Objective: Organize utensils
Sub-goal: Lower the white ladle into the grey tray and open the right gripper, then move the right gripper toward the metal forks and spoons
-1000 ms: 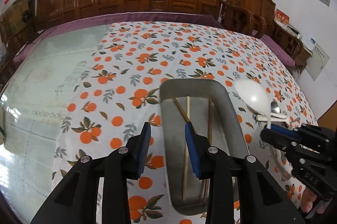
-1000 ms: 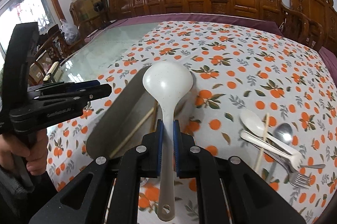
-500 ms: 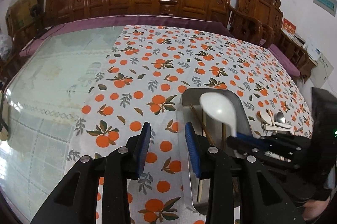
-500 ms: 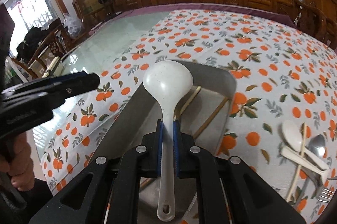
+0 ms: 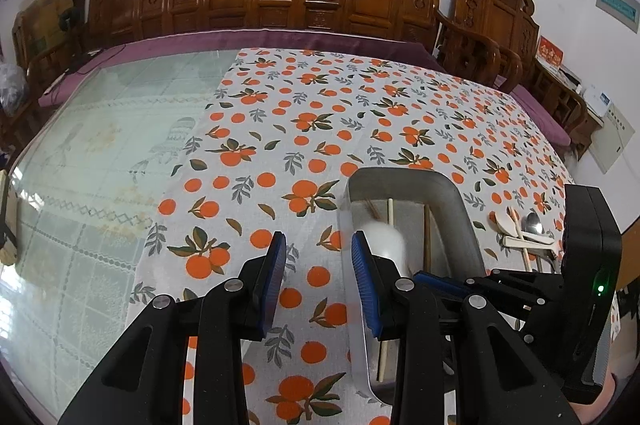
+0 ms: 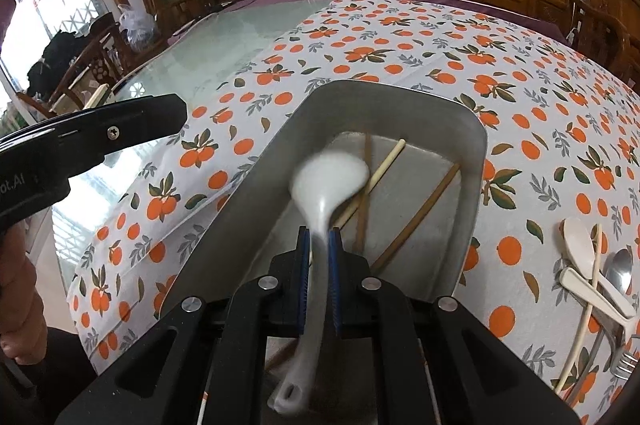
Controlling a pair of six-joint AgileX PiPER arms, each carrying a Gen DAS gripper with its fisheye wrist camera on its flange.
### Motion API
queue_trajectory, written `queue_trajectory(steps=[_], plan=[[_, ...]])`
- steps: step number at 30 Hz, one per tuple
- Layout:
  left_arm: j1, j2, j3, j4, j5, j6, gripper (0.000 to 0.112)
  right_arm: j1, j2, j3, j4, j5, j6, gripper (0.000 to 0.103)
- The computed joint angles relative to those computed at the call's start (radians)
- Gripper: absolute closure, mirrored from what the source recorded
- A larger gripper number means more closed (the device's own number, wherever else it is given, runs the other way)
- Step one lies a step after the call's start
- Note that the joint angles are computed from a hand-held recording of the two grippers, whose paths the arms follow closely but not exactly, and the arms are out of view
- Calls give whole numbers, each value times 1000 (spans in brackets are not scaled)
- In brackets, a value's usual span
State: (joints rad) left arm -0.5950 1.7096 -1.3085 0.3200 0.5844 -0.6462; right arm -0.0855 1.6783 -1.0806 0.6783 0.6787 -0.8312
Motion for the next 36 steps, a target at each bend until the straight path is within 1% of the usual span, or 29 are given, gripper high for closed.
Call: queue_trajectory(steps=[5,11,16,18,21,22,24,25,30,34,35,36], plan=[[-1,-6,9,3,-7,1,80,-24,-23,10,33,19,-39,92],[-32,-18,10,34,-1,-31,80,-129,-119,35,65,75,-135,92],[-81,-6,-17,53,13,-55,79,-277,-214,52,99,169,-247,91],[-110,2,-33,73,17,-76,66,-356,-246,62,103,207,-303,92],[-157,29,-78,81,28,-84,66,-476,-264,65,90,249,-371,92],[-171,39,-93,88,33,-92,66,-516,-264,66,85,257,-395,92],[-203,68,-133,104,45,-106,56,-582,-256,60,75,265,-428,92],[-217,82,-151,110,51,-112,55,-630,-238,46,70,274,-447,92],[-299,163,-248,136,75,-126,55,-775,-149,-21,63,274,-509,91],[-351,220,-309,162,100,-144,55,-823,-75,-64,67,248,-555,91],[-365,240,-330,160,111,-140,55,-829,-57,-74,71,239,-570,90],[-375,251,-341,159,118,-139,55,-834,-38,-86,74,232,-582,85]])
